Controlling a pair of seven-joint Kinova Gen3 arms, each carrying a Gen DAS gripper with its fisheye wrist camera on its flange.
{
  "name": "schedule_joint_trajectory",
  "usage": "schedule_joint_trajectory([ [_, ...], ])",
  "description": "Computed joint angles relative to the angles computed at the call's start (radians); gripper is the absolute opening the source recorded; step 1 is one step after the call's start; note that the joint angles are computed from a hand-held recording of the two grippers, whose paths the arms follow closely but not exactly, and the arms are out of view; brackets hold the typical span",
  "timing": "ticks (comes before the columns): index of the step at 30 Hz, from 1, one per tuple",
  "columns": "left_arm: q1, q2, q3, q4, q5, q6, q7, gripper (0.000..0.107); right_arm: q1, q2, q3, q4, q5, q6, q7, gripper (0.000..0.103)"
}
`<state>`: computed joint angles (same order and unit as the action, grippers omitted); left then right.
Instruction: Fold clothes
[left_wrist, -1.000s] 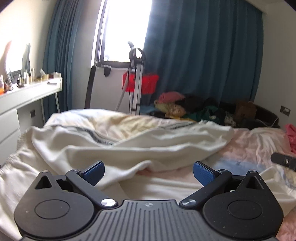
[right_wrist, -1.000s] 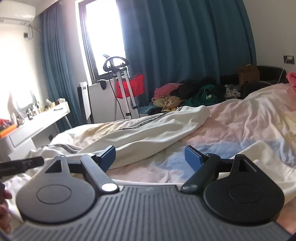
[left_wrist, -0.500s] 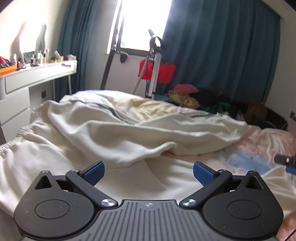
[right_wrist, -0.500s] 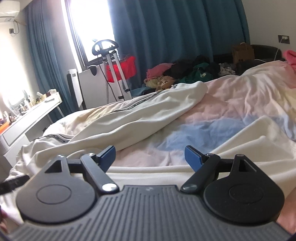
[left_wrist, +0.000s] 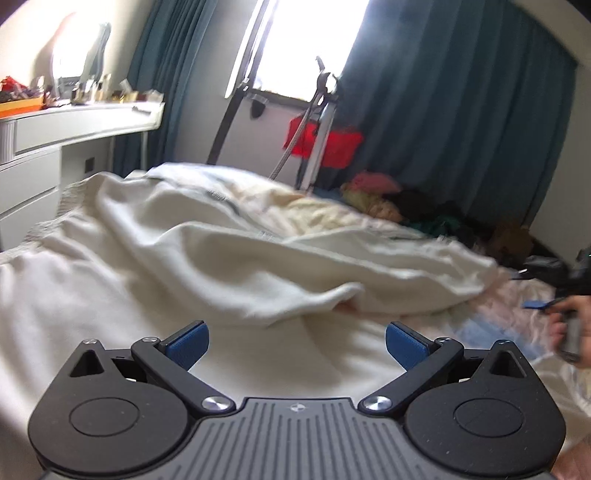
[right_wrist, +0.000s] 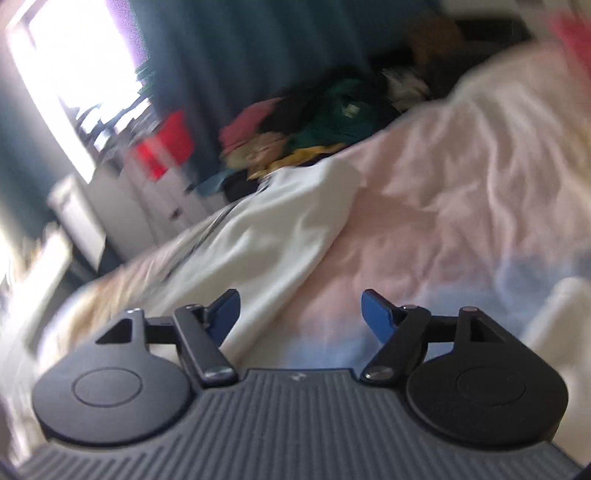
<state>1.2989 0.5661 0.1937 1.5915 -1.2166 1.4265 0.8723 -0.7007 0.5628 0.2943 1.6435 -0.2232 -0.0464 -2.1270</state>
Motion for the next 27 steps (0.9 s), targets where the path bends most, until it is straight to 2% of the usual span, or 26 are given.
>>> schedule_joint_trajectory([
  [2, -0.010, -0.004, -0.028, 0.047, -0.042, -0.071, 0.064, 0.103, 0.038, 0.093, -0.001, -0.091, 0.017, -0.016, 0.009, 0.072],
  [5, -0.040, -0.009, -0.054, 0.107, -0.106, -0.175, 0.151, 0.103, 0.094, 0.229, -0.017, -0.229, 0.040, -0.050, -0.076, 0.072],
  [8, -0.057, 0.019, -0.059, 0.131, -0.175, -0.185, 0.227, 0.102, 0.155, 0.326, -0.066, -0.355, 0.011, -0.059, -0.109, 0.072],
  [10, -0.039, 0.028, -0.096, 0.161, -0.233, -0.197, 0.308, 0.102, 0.134, 0.369, -0.025, -0.407, -0.058, -0.072, -0.083, 0.072],
  [11, -0.044, 0.030, -0.098, 0.173, -0.260, -0.203, 0.332, 0.102, 0.105, 0.386, 0.021, -0.436, -0.099, -0.058, -0.058, 0.051],
  [12, -0.063, 0.031, -0.081, 0.180, -0.284, -0.205, 0.341, 0.102, 0.078, 0.392, 0.067, -0.459, -0.134, -0.028, -0.017, 0.015],
  [13, -0.073, 0.031, -0.073, 0.182, -0.297, -0.211, 0.340, 0.102, 0.049, 0.392, 0.113, -0.466, -0.153, -0.003, 0.024, 0.009],
  [14, -0.082, 0.032, -0.067, 0.185, -0.310, -0.218, 0.340, 0.102, 0.019, 0.395, 0.160, -0.466, -0.169, 0.006, 0.064, 0.007],
  [18, -0.106, 0.016, -0.043, 0.234, -0.411, -0.268, 0.441, 0.102, -0.126, 0.345, 0.345, -0.352, -0.292, -0.089, 0.216, 0.006],
  [20, -0.105, 0.014, -0.024, 0.243, -0.442, -0.251, 0.456, 0.102, -0.202, 0.310, 0.438, -0.280, -0.373, -0.115, 0.260, 0.006],
  [22, -0.084, 0.020, -0.015, 0.230, -0.441, -0.198, 0.425, 0.103, -0.287, 0.278, 0.530, -0.187, -0.454, -0.157, 0.288, 0.006],
  [25, -0.065, 0.012, 0.005, 0.214, -0.422, -0.165, 0.373, 0.103, -0.401, 0.233, 0.669, -0.048, -0.576, -0.145, 0.302, 0.006],
  [27, -0.068, -0.004, 0.022, 0.204, -0.388, -0.182, 0.338, 0.103, -0.478, 0.210, 0.762, 0.044, -0.657, -0.081, 0.286, 0.006],
])
